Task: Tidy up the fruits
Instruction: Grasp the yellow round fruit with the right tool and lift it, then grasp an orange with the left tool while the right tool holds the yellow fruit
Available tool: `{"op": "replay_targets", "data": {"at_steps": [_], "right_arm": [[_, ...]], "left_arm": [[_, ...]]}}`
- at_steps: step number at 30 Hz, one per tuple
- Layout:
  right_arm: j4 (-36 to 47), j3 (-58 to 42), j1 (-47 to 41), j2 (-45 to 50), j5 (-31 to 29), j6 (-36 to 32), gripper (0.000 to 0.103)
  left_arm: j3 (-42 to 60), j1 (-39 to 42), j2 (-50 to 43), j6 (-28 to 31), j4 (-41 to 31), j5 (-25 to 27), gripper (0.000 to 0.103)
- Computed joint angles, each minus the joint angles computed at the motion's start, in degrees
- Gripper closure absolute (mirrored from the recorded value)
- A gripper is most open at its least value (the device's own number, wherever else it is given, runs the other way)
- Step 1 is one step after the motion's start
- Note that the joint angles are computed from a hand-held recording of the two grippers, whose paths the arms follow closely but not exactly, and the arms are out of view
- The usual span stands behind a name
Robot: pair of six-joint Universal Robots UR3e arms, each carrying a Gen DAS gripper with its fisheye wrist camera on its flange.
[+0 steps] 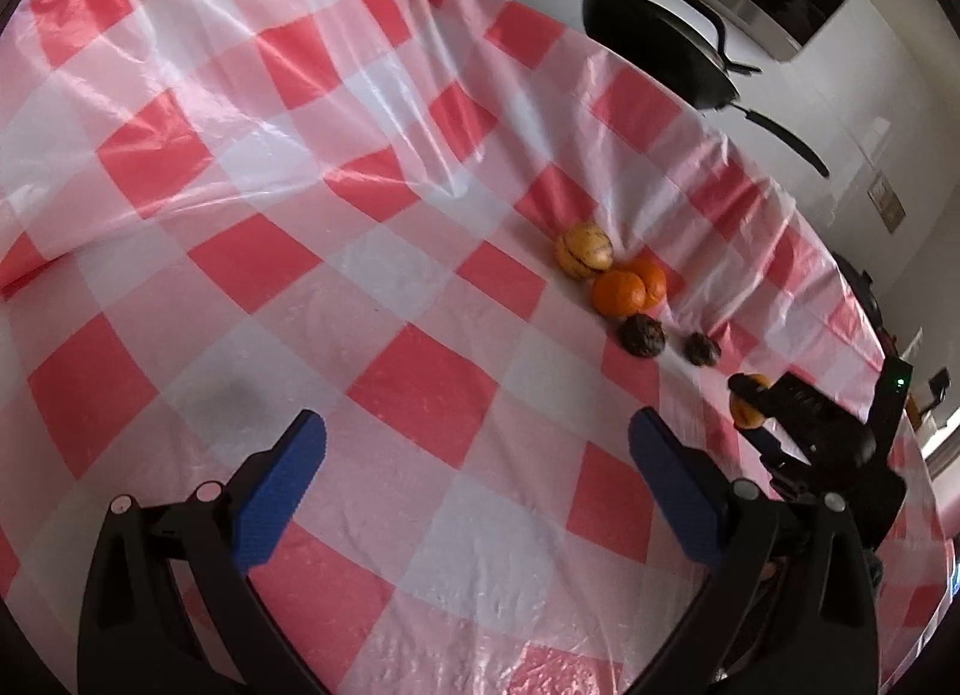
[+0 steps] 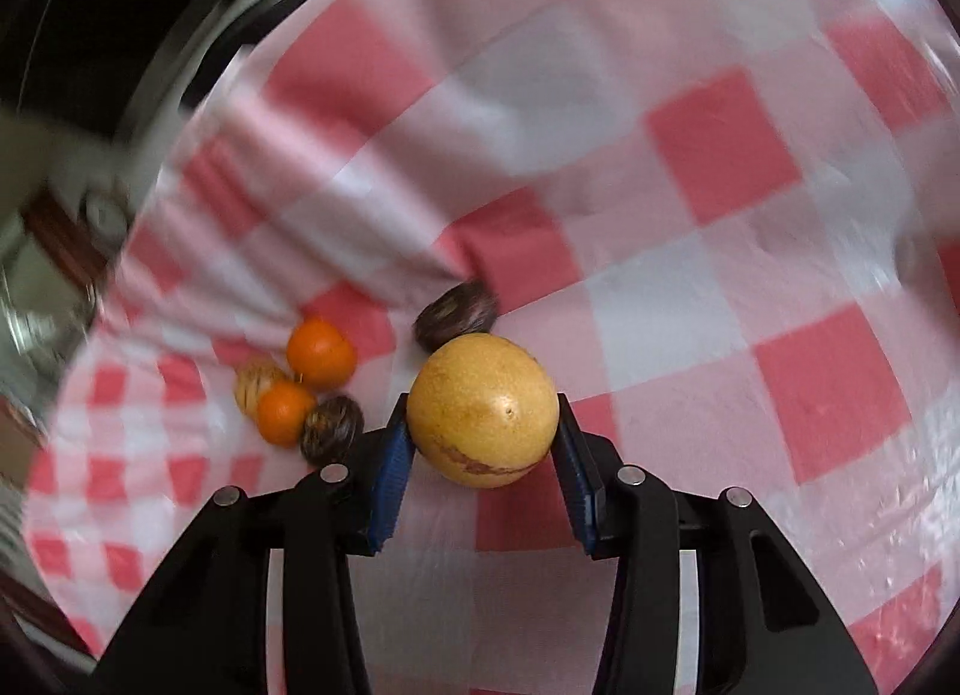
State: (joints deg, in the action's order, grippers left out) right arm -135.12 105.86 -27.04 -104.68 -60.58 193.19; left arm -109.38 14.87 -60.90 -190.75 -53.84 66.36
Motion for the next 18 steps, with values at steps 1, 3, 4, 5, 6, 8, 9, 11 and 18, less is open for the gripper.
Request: {"op": "replay_targets", "data": {"at_steps": [1,3,4,5,6,8,9,11,18], "right_arm": [[-0.26,1.26,-1.88,-1.08,1.71,0.68,0.059],[-4.39,3.57,-3.67,-1.62,2.77,3.19,0.059],[-5.49,4.09,-3.93,-1.94,2.38,4.13,0.059],[-6.43,4.27,-4.14,-1.74,1.92,5.06,0.059],[-6.19,4.79,-3.97,-2.92,1.41,6.00,0.059],[-7.13,5.13,-4.30,-2.42,1.82,6.26,0.059],[-7.26,5.06,-4.27,-2.30,1.90,6.09,0.059],[-6.96,4.28,-4.18,-2.10,1.65,5.24,0.059],[-8.59,3.57,-2.14,-0.72,-0.50,5.18,0.058]], "left_arm": [[-0.14,-0.41,-0.18,-0.29,1.02,-0.09,0.002],[0.62,-3.20,-3.14,-2.49,5.35,1.27,0.002],[2.31,-5.62,-6.23,-3.18,7.16,3.05,0.002],[4.83,-8.57,-10.08,-3.63,8.57,5.65,0.002],[8.43,-12.45,-15.43,-4.63,10.62,9.81,0.002],[14.96,-16.43,-23.21,-6.47,11.70,13.52,0.002],[20.28,-17.71,-28.22,-7.78,10.34,13.70,0.002],[29.68,-19.96,-35.94,-10.08,7.20,15.75,0.003],[58.05,-23.03,-54.87,-9.20,-8.64,19.18,0.016]]}}
